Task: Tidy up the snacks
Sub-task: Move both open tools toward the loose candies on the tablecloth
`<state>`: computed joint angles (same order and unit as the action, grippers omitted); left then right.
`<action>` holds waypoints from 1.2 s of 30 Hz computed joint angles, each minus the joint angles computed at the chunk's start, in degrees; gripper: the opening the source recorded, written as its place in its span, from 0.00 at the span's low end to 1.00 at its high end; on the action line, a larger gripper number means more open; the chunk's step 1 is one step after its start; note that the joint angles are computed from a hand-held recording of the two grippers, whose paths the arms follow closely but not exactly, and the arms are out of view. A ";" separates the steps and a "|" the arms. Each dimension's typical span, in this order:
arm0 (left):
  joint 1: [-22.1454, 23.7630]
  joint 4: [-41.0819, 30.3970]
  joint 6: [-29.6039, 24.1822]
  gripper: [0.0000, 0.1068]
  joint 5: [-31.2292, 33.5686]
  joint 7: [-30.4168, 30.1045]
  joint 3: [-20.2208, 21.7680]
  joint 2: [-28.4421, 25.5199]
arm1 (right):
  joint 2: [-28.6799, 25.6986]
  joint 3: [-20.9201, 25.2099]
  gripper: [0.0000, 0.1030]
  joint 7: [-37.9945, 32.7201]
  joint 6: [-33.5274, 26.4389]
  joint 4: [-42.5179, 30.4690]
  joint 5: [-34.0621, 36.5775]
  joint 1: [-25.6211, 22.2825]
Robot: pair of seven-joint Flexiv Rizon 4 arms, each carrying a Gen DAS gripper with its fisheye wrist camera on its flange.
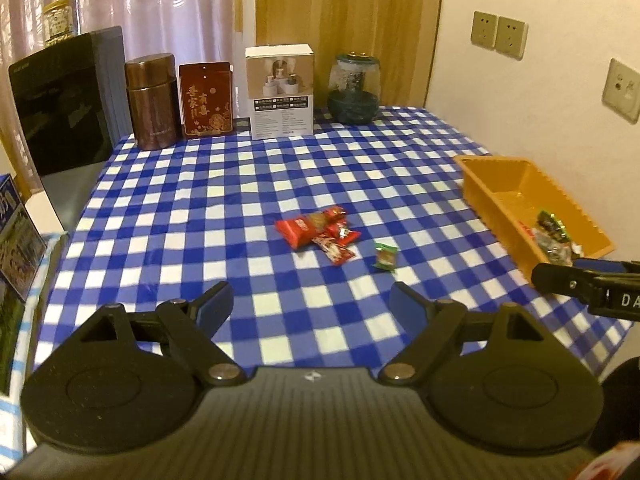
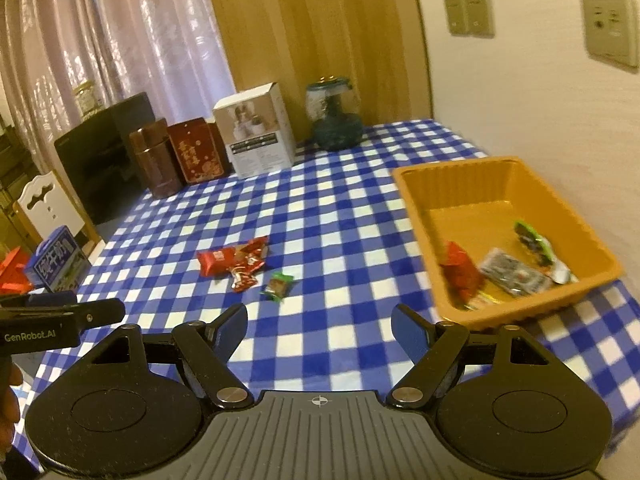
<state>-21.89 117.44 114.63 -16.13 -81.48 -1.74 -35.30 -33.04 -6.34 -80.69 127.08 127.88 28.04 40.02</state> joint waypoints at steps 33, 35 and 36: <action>14.24 -28.98 -16.25 0.76 8.86 15.43 -10.62 -19.83 | -22.96 -9.43 0.34 13.51 -14.14 -26.91 -19.78 -0.43; 15.27 -29.45 -16.83 0.76 9.35 16.86 -11.91 -20.35 | -23.80 -11.79 0.28 12.76 -14.34 -27.09 -19.29 1.61; 15.81 -29.81 -16.96 0.76 9.66 17.73 -12.64 -20.75 | -24.25 -13.23 0.22 12.45 -14.64 -27.16 -18.82 2.85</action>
